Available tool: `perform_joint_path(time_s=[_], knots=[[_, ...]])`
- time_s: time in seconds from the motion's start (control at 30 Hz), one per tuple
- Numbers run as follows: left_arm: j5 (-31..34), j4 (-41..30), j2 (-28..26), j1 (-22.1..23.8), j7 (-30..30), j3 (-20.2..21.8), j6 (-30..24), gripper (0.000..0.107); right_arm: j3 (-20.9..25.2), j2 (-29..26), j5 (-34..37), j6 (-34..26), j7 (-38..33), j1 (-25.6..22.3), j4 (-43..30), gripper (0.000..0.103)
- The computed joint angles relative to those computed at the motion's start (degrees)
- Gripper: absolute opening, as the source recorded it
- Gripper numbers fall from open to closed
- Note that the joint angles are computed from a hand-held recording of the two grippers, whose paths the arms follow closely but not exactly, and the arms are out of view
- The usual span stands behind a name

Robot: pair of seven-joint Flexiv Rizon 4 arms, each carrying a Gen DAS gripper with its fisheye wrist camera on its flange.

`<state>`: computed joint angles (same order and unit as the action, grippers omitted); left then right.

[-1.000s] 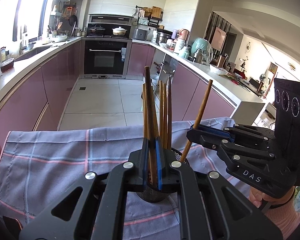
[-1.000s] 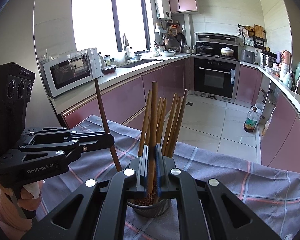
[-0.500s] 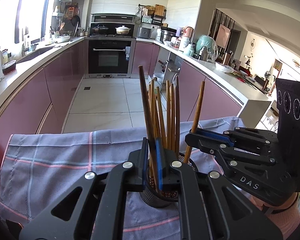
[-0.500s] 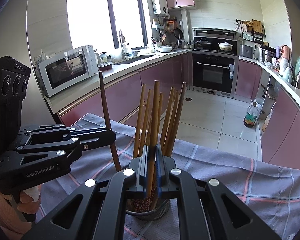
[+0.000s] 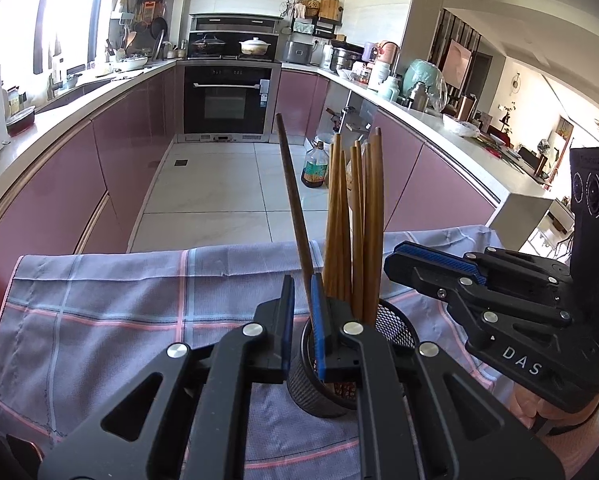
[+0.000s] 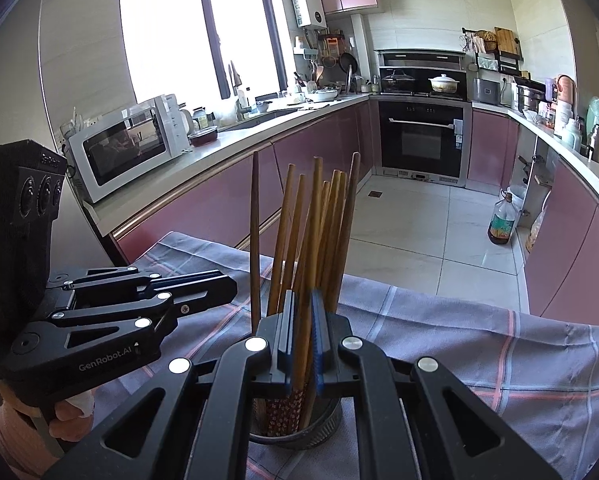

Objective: Organize utensils
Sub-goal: 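Open both grippers to release the chopsticks into the mesh cup and withdraw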

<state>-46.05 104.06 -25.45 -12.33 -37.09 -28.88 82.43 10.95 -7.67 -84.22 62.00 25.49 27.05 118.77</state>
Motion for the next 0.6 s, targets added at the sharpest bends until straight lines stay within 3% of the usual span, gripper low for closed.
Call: perform_joint_path(time_s=[0.2,0.27,0.37,0.5,0.6], knots=[[-0.58,0.86,-0.58,1.31,1.35,-1.84,1.55,0.009,-0.17,-0.3,-1.28,0.39,1.57,-0.13,-0.05,0.007],[-1.29,1.66,-0.42,2.25,2.16,-3.2,2.41,0.014,-0.2,-0.28,-1.43,0.57,1.74,-0.21,-0.07,0.011],[-2.75,3.3,-0.15,4.16,3.7,-6.18,5.17,0.03,-0.15,-0.29,-2.69,0.48,3.53,-0.13,0.13,0.021],[-3.92,7.1,-0.21,10.55,6.11,-15.02,11.8,0.048,0.39,0.28,-5.38,-1.69,7.95,0.36,1.06,0.044],[-2.63,10.7,-0.84,16.94,5.89,-22.88,17.54,0.061,1.18,1.18,-6.7,-4.24,10.36,0.99,2.18,0.053]])
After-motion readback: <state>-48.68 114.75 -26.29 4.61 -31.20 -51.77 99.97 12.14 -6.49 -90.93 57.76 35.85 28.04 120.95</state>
